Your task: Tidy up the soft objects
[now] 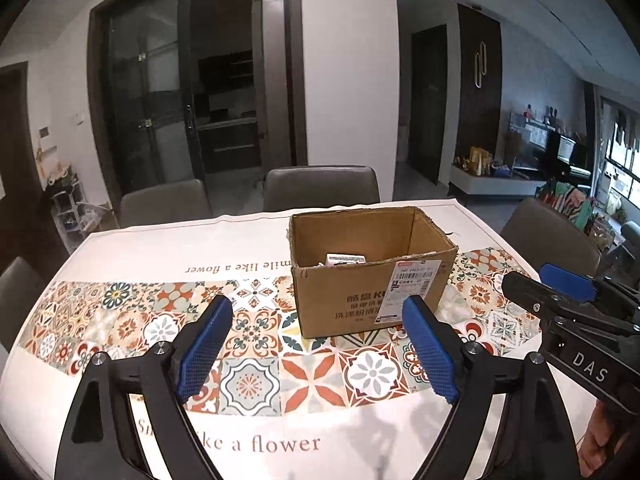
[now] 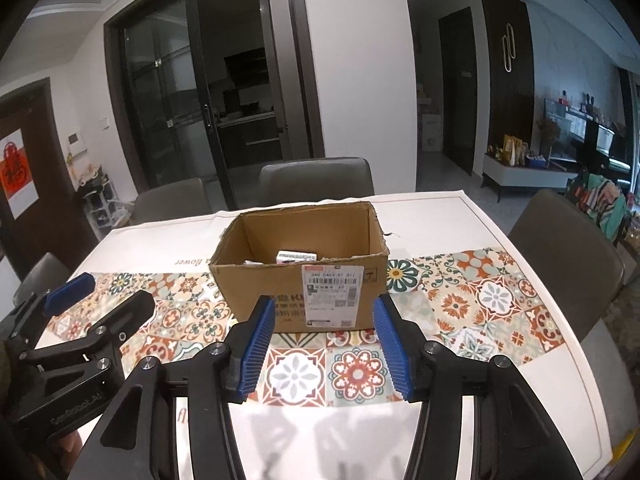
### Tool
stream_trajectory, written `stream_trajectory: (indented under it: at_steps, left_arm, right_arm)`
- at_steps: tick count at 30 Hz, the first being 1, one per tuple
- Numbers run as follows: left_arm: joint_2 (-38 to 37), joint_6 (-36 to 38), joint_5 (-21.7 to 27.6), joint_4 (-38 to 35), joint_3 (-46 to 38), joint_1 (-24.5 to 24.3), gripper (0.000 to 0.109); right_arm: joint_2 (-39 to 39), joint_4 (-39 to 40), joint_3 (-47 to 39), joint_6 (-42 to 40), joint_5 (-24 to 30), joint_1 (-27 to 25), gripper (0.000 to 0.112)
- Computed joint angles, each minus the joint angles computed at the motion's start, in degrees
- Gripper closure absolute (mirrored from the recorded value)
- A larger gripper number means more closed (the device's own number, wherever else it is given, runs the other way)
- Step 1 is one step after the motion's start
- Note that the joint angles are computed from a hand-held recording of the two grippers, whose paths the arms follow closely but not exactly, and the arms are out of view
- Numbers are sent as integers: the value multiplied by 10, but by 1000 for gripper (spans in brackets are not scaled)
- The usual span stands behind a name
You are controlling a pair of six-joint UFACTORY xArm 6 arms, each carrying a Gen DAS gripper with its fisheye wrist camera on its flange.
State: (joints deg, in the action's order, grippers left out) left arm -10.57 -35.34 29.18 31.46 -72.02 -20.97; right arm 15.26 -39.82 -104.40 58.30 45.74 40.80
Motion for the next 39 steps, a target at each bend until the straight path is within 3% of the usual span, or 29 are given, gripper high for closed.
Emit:
stream_trajectory:
  at_steps: [16, 27, 39]
  left_arm:
    - [-119, -199, 105, 166, 85, -103, 18]
    - [-180, -265, 187, 238, 123, -194, 15]
    - [-213, -312, 253, 278, 139, -268, 10]
  right_arm:
    - [-162, -43, 192, 19, -34, 28, 60]
    - [-274, -82, 307, 72, -14, 56, 55]
    - [-338, -110, 360, 96, 17, 90, 55]
